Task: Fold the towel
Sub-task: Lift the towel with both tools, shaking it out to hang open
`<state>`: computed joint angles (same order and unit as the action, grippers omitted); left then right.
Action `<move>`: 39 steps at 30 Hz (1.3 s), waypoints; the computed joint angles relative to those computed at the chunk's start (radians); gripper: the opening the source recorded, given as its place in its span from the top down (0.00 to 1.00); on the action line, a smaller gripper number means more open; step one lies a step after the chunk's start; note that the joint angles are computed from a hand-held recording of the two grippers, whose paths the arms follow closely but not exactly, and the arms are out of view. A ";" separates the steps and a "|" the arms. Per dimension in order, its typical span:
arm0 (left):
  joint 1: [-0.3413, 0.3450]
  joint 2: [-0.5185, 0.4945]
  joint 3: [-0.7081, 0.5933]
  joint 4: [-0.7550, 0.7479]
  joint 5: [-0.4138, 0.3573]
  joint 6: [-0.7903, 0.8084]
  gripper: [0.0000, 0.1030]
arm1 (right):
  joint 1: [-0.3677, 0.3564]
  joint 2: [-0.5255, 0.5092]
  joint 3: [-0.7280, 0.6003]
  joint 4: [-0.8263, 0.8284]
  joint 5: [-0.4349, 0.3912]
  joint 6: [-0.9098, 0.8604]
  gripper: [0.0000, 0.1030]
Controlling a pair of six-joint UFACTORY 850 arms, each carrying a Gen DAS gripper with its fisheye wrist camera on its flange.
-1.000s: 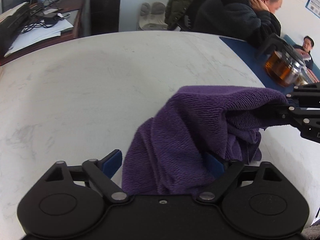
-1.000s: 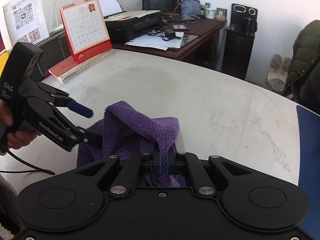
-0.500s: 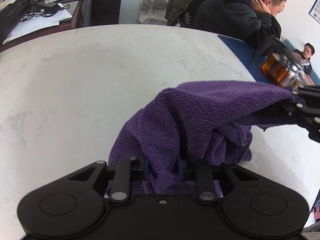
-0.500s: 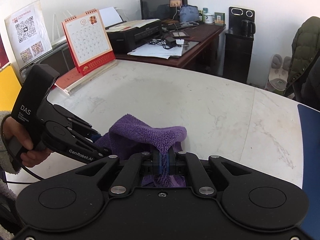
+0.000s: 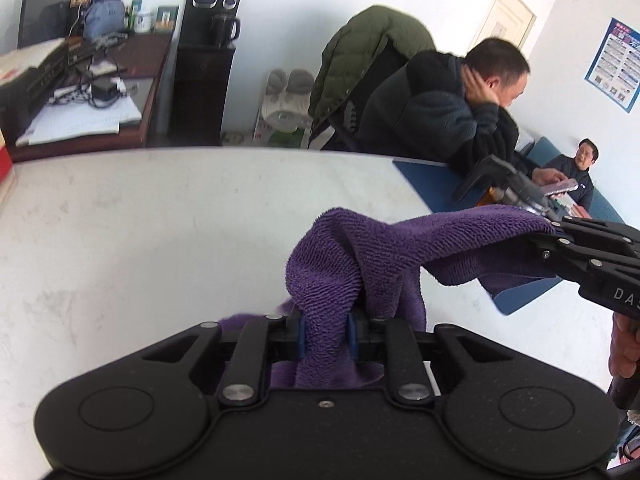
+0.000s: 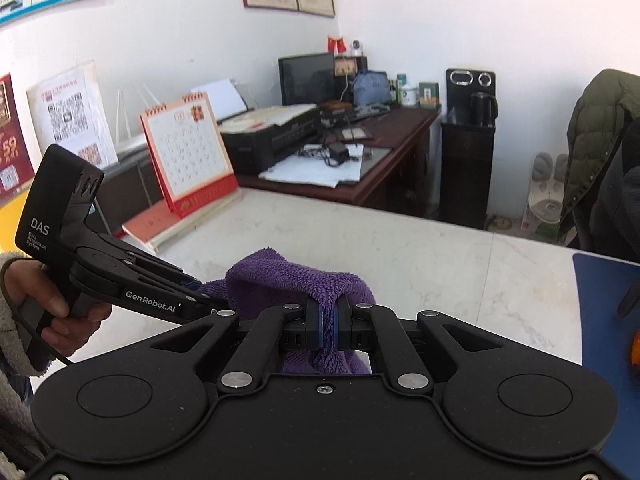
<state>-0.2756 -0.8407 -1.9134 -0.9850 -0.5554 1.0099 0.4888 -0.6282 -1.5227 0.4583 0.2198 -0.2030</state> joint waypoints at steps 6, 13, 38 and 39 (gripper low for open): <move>0.000 0.043 0.014 -0.092 -0.001 0.114 0.83 | -0.007 0.063 0.059 -0.190 0.114 0.181 0.96; -0.008 0.033 0.000 -0.093 -0.041 0.124 0.84 | -0.010 0.092 0.063 -0.240 0.158 0.186 0.96; -0.043 0.038 0.134 -0.142 -0.069 0.308 0.94 | 0.028 0.142 0.095 -0.135 0.169 0.051 0.96; -0.040 0.045 0.139 -0.160 -0.062 0.319 0.95 | 0.027 0.143 0.095 -0.135 0.172 0.051 0.96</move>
